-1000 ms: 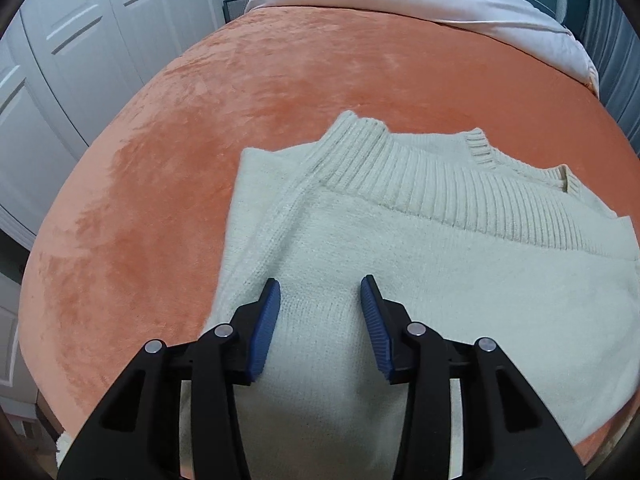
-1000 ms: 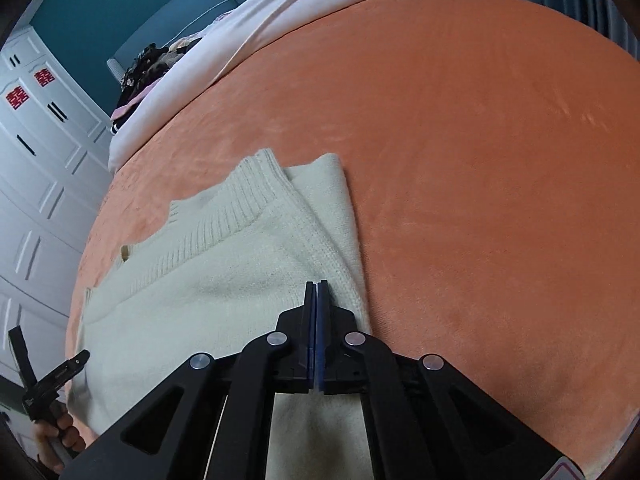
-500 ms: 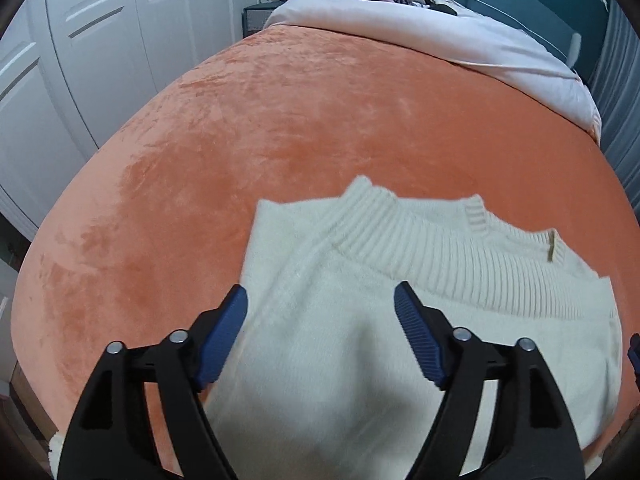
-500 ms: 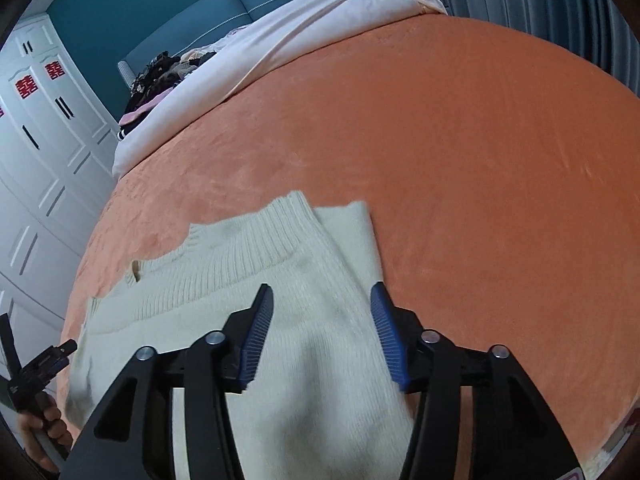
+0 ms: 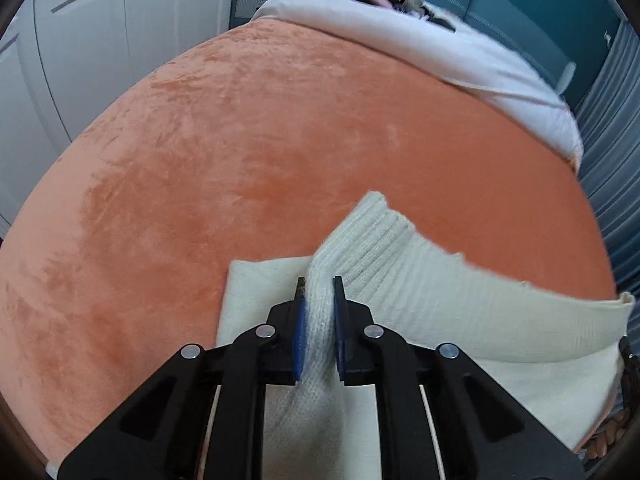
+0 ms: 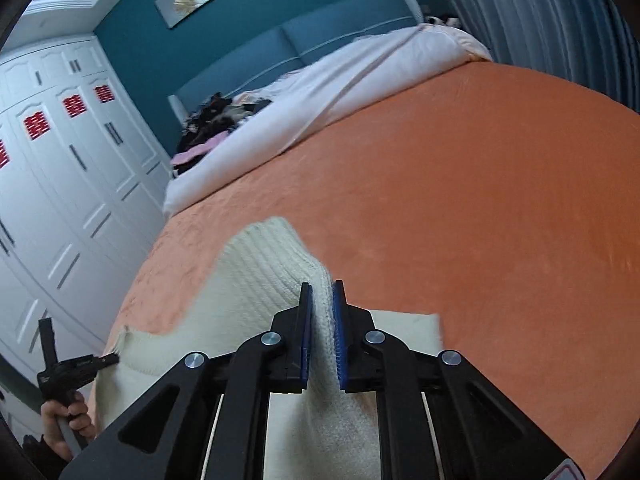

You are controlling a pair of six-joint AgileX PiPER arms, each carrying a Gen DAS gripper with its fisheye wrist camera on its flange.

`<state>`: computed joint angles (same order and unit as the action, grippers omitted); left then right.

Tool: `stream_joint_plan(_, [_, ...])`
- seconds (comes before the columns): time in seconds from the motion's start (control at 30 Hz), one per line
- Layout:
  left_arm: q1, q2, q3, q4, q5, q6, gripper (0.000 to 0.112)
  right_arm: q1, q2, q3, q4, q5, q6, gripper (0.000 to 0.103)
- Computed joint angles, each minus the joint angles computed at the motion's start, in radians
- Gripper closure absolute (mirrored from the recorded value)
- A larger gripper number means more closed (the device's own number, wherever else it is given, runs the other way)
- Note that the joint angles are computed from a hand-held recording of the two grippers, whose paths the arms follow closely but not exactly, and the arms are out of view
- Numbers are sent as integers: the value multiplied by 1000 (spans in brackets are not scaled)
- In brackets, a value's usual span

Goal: Fold small clothes

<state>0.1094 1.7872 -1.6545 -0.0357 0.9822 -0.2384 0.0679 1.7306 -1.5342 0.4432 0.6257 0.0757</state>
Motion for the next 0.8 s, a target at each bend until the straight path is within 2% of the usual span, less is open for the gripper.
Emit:
stream_joint_plan(0.07, [5,74,13,7,11,1,101,-33,144,-56,-44,115,55,95])
stream_joint_plan(0.1, [4,70,49,14,-26,-9,101,-33,195,-48,-65,141,60,95])
stream_joint_plan(0.13, [-12,50,79,49,-62,-28,100,-34,205,-23,-48,128,27,96])
stream_joint_plan(0.17, [-29,39,79,80,-59,-48,100,-32,176,3,-43,102,12,95])
stream_joint_plan(0.27, [-32,19,67,85,-32,-56,97,-37,96,21,-27,103,52,92])
stream_joint_plan(0.3, [-31,2,74,91,-27,-69,95,-22,63,30,-80,102,93,92])
stream_joint_plan(0.33, [-25,-29,98,78,-33,-71,93,-1,19,41,-159,106,149,85])
stream_joint_plan(0.4, [-10,-124,176,36,-54,-61,85,39,-75,97,-196,87,161,84])
stream_joint_plan(0.43, [-7,-185,232,4,-68,-49,82,52,-117,125,-157,94,122,84])
stream_joint_plan(0.47, [-9,-257,295,-25,-80,-41,75,71,-149,147,-127,112,94,83])
stream_joint_plan(0.5, [-19,-310,347,-26,-89,-51,67,114,-186,183,-118,126,90,83])
stream_joint_plan(0.57, [-58,-422,459,-6,-94,-96,58,207,-239,248,-119,124,108,74])
stream_joint_plan(0.63, [-83,-516,558,11,-81,-153,55,295,-306,341,-133,99,158,73])
stream_joint_plan(0.7, [-27,-604,656,-60,-76,-131,52,323,-372,434,-160,73,237,70])
stream_joint_plan(0.77, [64,-656,730,-125,-65,-117,41,269,-442,529,-173,89,311,63])
stream_joint_plan(0.8, [114,-671,763,-156,-65,-113,41,227,-451,554,-166,101,319,63])
